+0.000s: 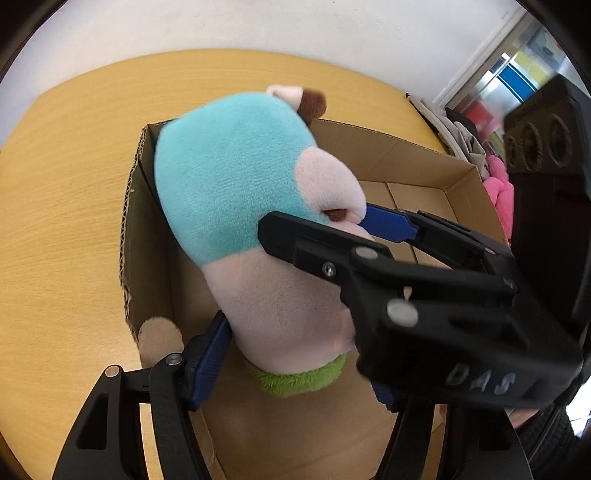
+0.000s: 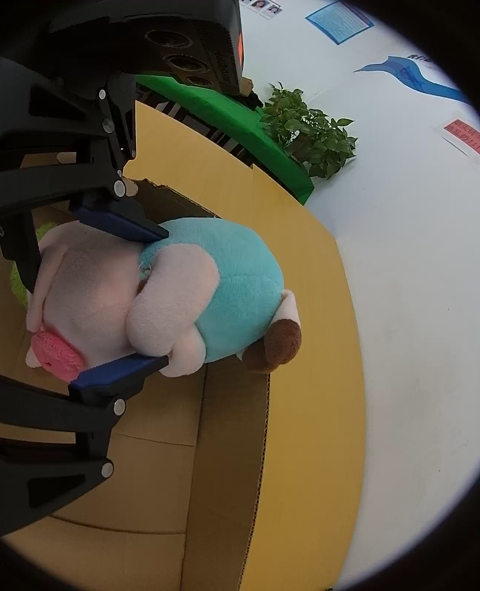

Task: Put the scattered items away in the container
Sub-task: 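Carry the plush pig with both grippers and lower it into the box, then open both grippers, release the pig and move toward the phone case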

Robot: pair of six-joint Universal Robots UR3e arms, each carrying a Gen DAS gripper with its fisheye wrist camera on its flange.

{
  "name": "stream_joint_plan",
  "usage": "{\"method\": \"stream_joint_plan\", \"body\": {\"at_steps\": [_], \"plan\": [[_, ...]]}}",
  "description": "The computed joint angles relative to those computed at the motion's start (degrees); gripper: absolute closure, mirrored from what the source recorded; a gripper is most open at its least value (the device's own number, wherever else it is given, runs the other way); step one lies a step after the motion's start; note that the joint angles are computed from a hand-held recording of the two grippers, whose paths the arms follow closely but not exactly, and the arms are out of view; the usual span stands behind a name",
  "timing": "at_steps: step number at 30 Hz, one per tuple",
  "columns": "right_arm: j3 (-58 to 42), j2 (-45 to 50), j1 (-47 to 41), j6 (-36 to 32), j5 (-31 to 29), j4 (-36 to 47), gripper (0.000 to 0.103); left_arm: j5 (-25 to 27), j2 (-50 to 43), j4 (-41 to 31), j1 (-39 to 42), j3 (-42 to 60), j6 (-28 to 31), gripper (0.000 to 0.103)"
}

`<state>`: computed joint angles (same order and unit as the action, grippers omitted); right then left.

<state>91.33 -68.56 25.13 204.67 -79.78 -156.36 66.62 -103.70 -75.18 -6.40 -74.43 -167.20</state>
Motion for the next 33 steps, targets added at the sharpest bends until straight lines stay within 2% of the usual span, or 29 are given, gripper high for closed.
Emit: {"method": "stream_joint_plan", "body": {"at_steps": [4, 6, 8, 11, 14, 17, 18, 20, 21, 22, 23, 24, 26, 28, 30, 31, 33], "plan": [[2.9, -2.2, -3.7, 1.5, 7.3, 2.7, 0.044, -2.9, 4.4, 0.4, 3.9, -4.3, 1.6, 0.031], [3.4, -2.4, -4.9, 1.4, 10.2, 3.7, 0.038, -2.9, 5.2, 1.1, 3.9, -4.6, 0.6, 0.032], [3.6, -2.5, -5.3, 1.1, 10.5, 4.2, 0.034, -2.5, 6.4, 2.1, 3.9, -5.5, 0.2, 0.032], [5.2, -4.7, -5.3, 0.8, 10.0, 5.1, 0.034, -3.5, 11.3, 5.0, 5.7, -10.0, -1.3, 0.022], [7.7, -10.7, -3.8, -1.8, 5.4, 7.5, 0.034, -7.1, 19.7, 5.6, 9.5, -16.5, -0.7, 0.021], [9.3, -18.9, -0.4, -2.5, -1.3, 11.3, 0.033, -8.8, 33.4, 6.9, 13.7, -24.7, 1.4, 0.011], [11.1, -23.2, 0.8, -2.4, -3.1, 12.2, 0.032, -9.7, 38.8, 5.3, 16.1, -26.5, 2.6, 0.006], [13.8, -31.0, 4.4, -1.0, -7.6, 13.5, 0.029, -10.8, 44.7, 9.9, 15.3, -29.9, -0.8, 0.001], [14.2, -34.0, 6.8, -0.1, -10.6, 14.3, 0.024, -11.9, 49.9, 8.3, 17.1, -31.2, -1.1, 0.000], [13.6, -36.9, 11.4, 1.8, -16.5, 16.3, 0.023, -12.7, 54.9, 7.6, 18.7, -32.8, -1.5, 0.000], [12.4, -38.4, 16.0, 3.9, -22.4, 18.8, 0.023, -11.8, 57.6, 9.7, 17.9, -34.1, -3.7, 0.000], [10.0, -38.2, 21.4, 6.6, -29.1, 21.4, 0.022, -7.8, 59.9, 14.3, 14.7, -35.9, -8.0, 0.000], [6.4, -37.6, 32.6, 12.9, -42.0, 27.0, 0.022, 5.9, 62.7, 24.8, 3.1, -40.0, -16.7, 0.000], [3.0, -34.2, 43.0, 20.4, -53.8, 32.1, 0.021, 17.9, 61.8, 30.1, -8.9, -40.9, -19.5, 0.000], [1.2, -32.0, 50.8, 28.4, -62.5, 38.9, 0.021, 29.7, 61.7, 31.8, -20.9, -42.1, -21.7, 0.000], [-0.1, -30.8, 54.6, 34.3, -66.4, 44.9, 0.021, 35.0, 60.0, 33.1, -26.9, -42.4, -23.4, 0.000], [-2.9, -29.7, 59.1, 44.9, -68.7, 56.7, 0.021, 46.7, 55.1, 35.8, -38.9, -42.5, -29.6, 0.000]]}}
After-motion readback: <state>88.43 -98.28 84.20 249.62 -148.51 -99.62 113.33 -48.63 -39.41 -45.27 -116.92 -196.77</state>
